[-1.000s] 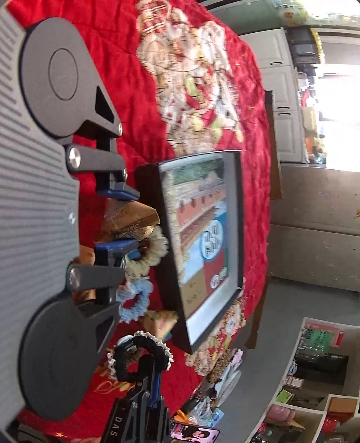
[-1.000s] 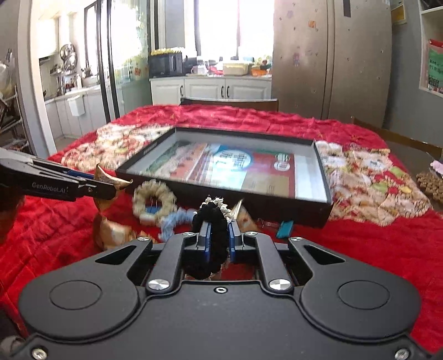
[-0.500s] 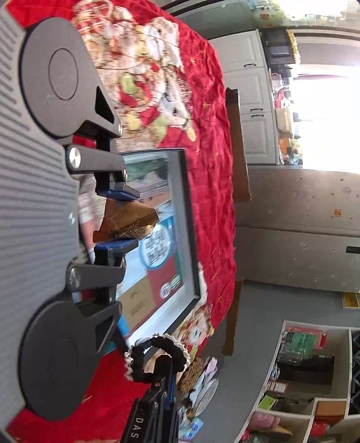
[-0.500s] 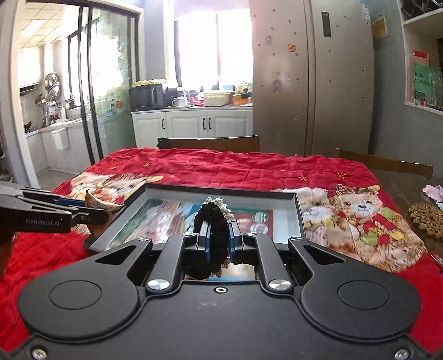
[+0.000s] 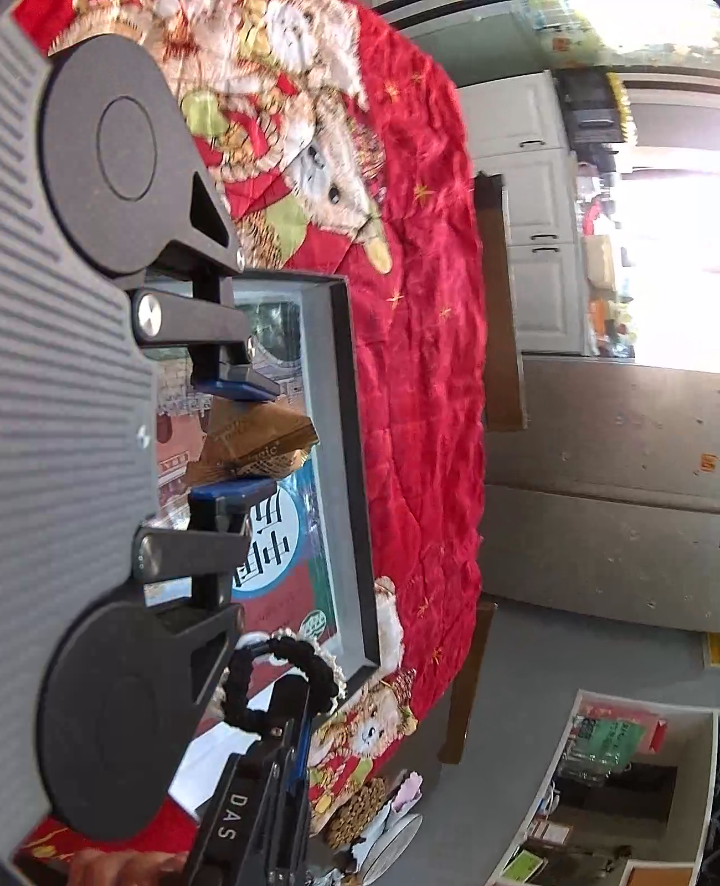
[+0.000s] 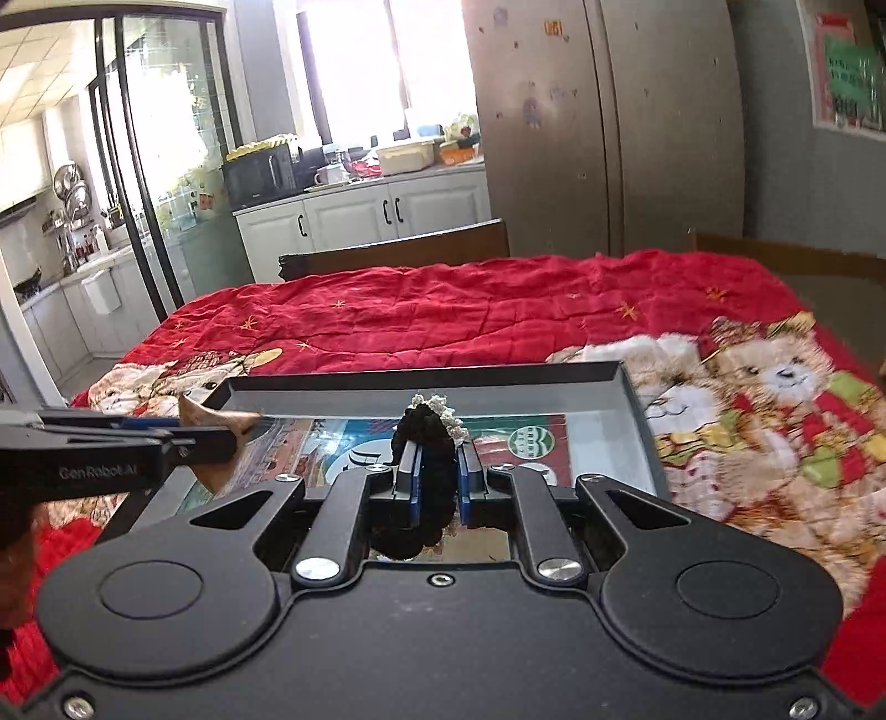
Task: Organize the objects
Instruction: 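Carry both held items into the black box and open both grippers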
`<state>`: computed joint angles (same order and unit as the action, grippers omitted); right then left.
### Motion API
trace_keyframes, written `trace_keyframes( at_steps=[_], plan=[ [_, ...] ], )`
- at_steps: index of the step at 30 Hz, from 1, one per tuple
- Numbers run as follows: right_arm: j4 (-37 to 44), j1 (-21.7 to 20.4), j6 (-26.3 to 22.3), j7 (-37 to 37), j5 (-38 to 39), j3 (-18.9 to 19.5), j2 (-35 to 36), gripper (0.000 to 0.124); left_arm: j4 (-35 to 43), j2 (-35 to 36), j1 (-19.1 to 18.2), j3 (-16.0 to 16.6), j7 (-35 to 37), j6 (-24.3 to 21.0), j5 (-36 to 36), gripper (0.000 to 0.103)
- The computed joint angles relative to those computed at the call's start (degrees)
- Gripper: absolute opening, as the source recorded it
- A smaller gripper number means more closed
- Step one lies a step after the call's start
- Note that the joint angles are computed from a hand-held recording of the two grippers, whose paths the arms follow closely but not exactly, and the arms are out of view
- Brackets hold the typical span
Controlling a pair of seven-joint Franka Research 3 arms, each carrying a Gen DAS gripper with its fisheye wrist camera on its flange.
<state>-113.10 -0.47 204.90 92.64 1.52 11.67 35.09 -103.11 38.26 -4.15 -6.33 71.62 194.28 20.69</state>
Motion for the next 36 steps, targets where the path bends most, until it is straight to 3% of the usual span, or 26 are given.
trace_keyframes(
  at_steps=[6, 13, 18, 24, 36],
  plan=[
    [6.9, -1.5, -2.2, 0.4, -0.9, 1.4, 5.1, 0.012, 5.2, 3.7, 0.5, -1.2, 0.1, -2.6, 0.3, 0.033],
    [12.2, -0.2, -6.8, -2.0, 3.0, 0.6, 8.2, 0.012, 9.6, 6.7, 0.4, -1.8, 0.5, -4.9, 0.1, 0.033],
    [14.5, -1.1, -9.6, -4.0, 4.9, 1.9, 9.5, 0.012, 11.7, 8.0, -1.4, -0.1, 0.5, -5.9, -0.4, 0.033],
    [16.6, 2.2, -12.7, -5.9, 9.6, -1.4, 9.8, 0.012, 13.3, 9.0, -2.8, 1.3, 0.4, -7.1, -0.8, 0.033],
    [17.9, 3.5, -15.8, -10.2, 14.1, -2.4, 9.9, 0.014, 13.9, 9.2, -4.9, 3.6, 0.2, -8.0, -0.7, 0.034]
  ],
)
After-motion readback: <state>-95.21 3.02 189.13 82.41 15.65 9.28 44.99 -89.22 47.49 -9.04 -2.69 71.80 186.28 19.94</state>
